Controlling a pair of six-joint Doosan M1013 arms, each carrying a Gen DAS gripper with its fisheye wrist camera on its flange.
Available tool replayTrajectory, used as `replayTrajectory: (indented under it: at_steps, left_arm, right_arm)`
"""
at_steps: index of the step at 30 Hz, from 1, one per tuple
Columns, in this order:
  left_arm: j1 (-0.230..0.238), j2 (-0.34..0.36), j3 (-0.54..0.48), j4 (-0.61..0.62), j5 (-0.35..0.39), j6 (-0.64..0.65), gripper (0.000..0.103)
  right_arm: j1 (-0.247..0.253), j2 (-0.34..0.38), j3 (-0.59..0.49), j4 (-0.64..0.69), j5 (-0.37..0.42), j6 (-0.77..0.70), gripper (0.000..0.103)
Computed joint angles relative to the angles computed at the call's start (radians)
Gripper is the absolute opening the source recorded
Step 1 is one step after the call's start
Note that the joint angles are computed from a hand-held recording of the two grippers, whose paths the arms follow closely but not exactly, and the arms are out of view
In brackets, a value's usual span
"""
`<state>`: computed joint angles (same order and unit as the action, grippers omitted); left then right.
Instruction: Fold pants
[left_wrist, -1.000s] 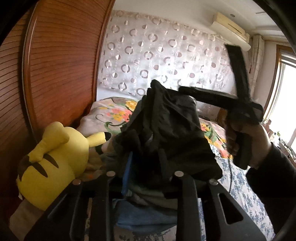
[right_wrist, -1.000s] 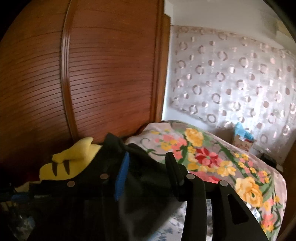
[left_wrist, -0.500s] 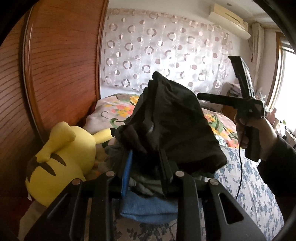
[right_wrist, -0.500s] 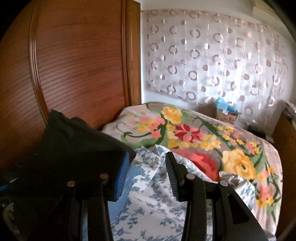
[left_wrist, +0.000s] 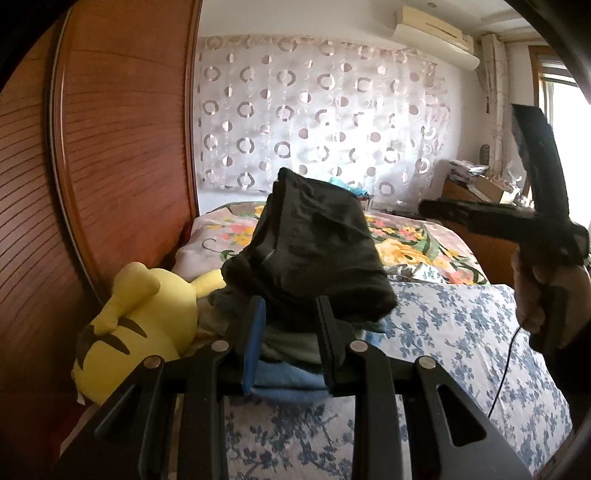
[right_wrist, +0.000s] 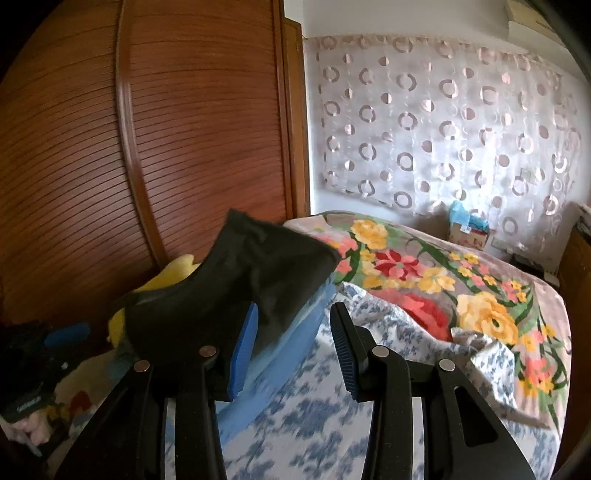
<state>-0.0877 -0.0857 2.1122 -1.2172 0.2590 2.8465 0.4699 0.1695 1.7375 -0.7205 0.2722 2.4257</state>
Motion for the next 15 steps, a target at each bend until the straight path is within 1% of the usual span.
replayTrajectory:
  at_steps: [2,4,6,8,10,12,13,14,15]
  left_arm:
    - [-0.003,-0.012,0.01,-0.011,-0.002,0.017,0.028]
    - [-0.007,-0.021,0.014,0.017,0.003,-0.005,0.028]
    - [-0.015,-0.033,0.021,0.046,0.002,-0.024,0.028]
    - [-0.019,-0.044,0.03,0.054,0.011,-0.023,0.028]
    - [-0.026,-0.052,0.035,0.08,0.023,-0.041,0.029]
    - [-0.031,-0.06,0.042,0.084,0.04,-0.038,0.029]
    - [-0.035,-0.066,0.046,0.09,0.046,-0.038,0.039]
    - [-0.037,-0.073,0.052,0.059,0.057,-0.005,0.046]
    - [-0.037,-0.079,0.058,0.027,0.067,0.031,0.047]
  right_arm:
    - [0.008,-0.022,0.031,-0.045,0.001,0.056,0.042]
    - [0.019,-0.045,0.058,-0.061,0.014,0.089,0.042]
    - [0.032,-0.069,0.088,-0.126,0.026,0.166,0.042]
    - [0.052,-0.094,0.109,-0.17,0.043,0.222,0.042]
    - [0.078,-0.121,0.135,-0.257,0.071,0.317,0.042]
    - [0.095,-0.141,0.152,-0.287,0.096,0.362,0.042]
    - [0.109,-0.152,0.163,-0.302,0.109,0.386,0.042]
    - [0.119,-0.163,0.172,-0.321,0.123,0.411,0.042]
    - [0.135,-0.173,0.182,-0.353,0.141,0.45,0.042]
